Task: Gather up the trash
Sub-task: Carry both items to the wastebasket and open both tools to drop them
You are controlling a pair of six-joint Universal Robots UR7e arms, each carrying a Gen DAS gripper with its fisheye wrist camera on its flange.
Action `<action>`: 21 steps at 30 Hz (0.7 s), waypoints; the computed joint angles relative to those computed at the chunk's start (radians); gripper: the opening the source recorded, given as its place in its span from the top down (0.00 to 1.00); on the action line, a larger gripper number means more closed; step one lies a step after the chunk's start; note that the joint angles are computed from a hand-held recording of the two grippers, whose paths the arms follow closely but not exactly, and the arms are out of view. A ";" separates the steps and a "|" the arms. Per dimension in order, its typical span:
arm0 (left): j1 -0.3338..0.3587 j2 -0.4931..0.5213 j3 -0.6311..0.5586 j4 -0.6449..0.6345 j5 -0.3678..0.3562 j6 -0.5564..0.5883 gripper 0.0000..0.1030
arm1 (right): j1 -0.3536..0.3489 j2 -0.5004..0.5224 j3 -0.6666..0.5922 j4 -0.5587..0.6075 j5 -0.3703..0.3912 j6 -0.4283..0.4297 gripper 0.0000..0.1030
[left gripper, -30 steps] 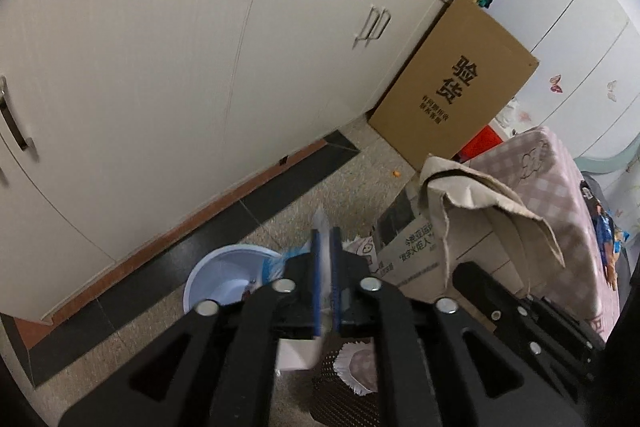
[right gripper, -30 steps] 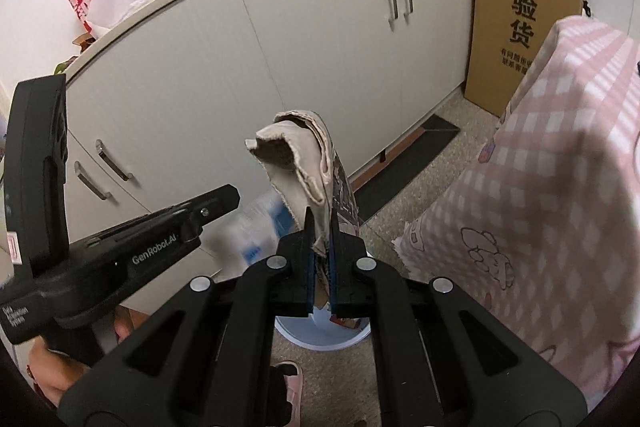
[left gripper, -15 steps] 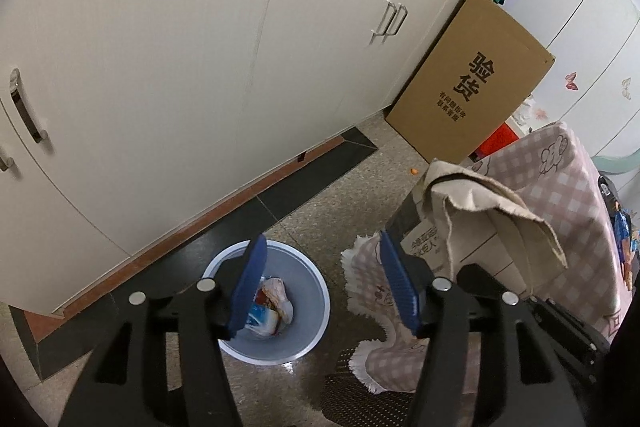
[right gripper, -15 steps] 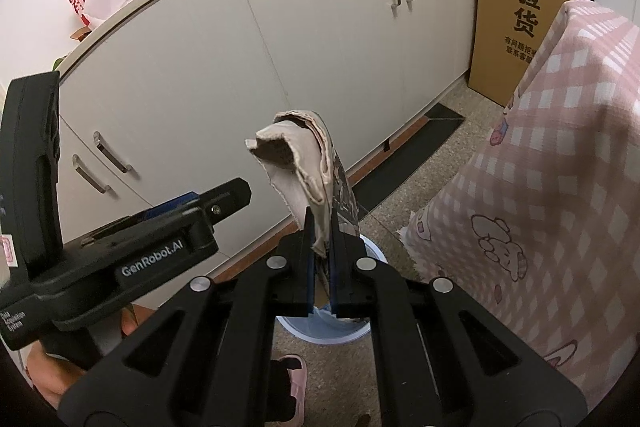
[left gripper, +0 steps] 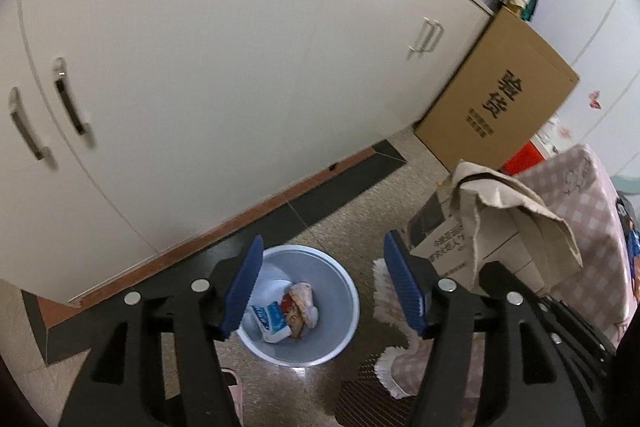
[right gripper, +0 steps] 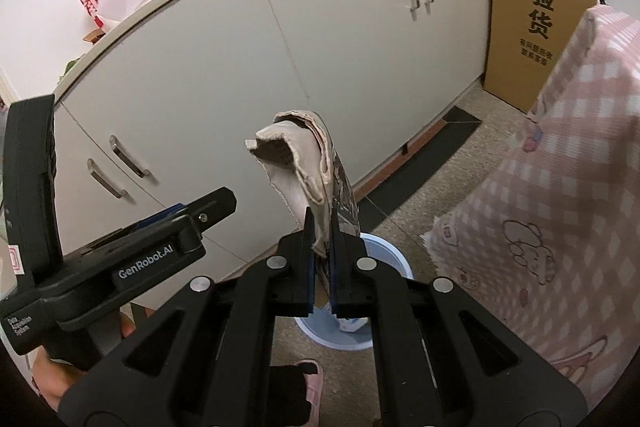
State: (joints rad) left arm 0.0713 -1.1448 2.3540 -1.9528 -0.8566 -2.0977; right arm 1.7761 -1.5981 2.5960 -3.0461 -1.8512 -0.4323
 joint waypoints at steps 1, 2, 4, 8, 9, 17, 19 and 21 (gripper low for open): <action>-0.006 -0.009 0.004 0.019 -0.003 -0.020 0.39 | 0.001 0.010 0.000 -0.012 0.008 0.002 0.93; -0.010 -0.021 0.008 0.040 -0.005 -0.044 0.38 | -0.004 0.018 0.003 -0.030 0.030 0.000 0.93; -0.015 -0.037 0.012 0.065 -0.010 -0.069 0.37 | -0.010 0.036 0.004 -0.052 0.049 0.006 0.92; -0.019 -0.052 0.014 0.092 -0.020 -0.086 0.36 | -0.015 0.050 0.002 -0.053 0.059 0.024 0.69; -0.021 -0.056 0.015 0.095 -0.023 -0.087 0.36 | -0.009 0.052 0.005 -0.065 0.052 0.021 0.64; -0.035 -0.037 -0.031 0.128 -0.013 -0.079 0.35 | 0.037 0.006 0.010 -0.064 0.001 -0.002 0.60; -0.043 -0.029 -0.049 0.143 -0.010 -0.076 0.35 | 0.040 -0.025 0.008 -0.044 -0.004 -0.003 0.60; -0.052 -0.022 -0.072 0.160 -0.003 -0.071 0.35 | 0.049 -0.070 0.006 -0.021 -0.013 -0.005 0.60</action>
